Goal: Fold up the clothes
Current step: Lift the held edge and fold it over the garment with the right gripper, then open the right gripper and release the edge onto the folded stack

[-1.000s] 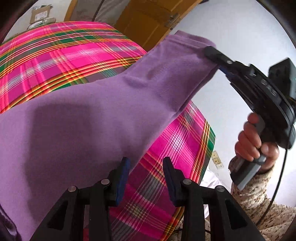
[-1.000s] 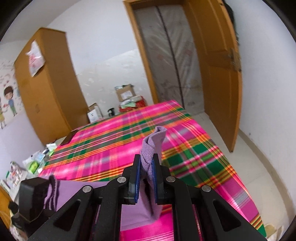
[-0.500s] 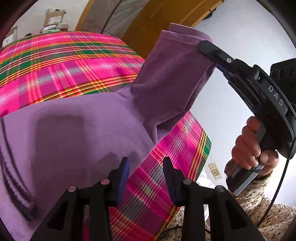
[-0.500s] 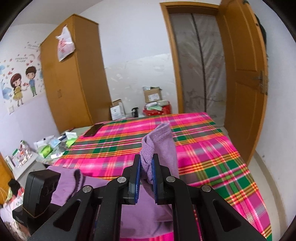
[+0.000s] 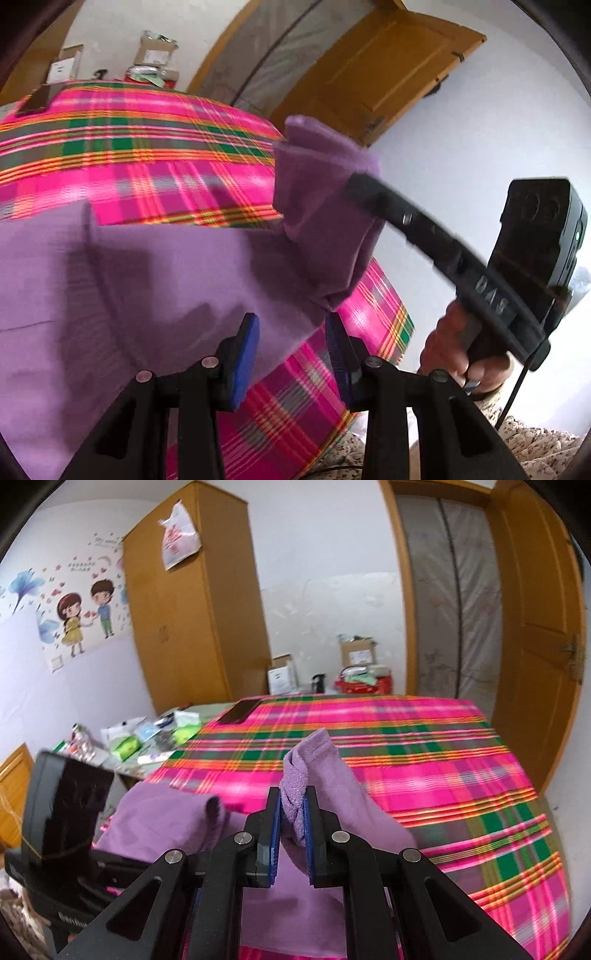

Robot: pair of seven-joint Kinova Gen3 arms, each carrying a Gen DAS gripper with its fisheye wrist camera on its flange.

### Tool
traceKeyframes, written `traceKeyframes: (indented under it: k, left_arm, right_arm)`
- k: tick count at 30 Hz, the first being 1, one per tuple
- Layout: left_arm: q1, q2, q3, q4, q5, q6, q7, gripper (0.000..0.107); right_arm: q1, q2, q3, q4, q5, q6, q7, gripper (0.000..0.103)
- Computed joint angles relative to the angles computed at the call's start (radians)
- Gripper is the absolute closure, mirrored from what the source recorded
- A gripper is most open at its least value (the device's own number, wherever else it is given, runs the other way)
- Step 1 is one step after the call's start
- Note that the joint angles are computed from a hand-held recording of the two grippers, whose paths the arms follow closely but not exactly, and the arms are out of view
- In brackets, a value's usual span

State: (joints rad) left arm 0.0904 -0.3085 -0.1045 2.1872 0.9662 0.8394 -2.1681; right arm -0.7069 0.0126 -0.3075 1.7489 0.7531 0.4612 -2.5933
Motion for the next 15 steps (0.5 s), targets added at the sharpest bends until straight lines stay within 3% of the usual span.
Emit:
traceKeyframes:
  k: [10, 15]
  left_arm:
    - [-0.065, -0.08, -0.086, 0.056, -0.028, 0.025, 0.029, 0.07]
    - [-0.077, -0.048, -0.099, 0.071, -0.012, -0.002, 0.016, 0.07]
  right_arm:
    - [-0.065, 0.101, 0.023, -0.048, -0.183, 0.004, 0.211, 0.092]
    - [-0.084, 0.161, 0.038, -0.072, -0.311, 0.006, 0.341, 0.091]
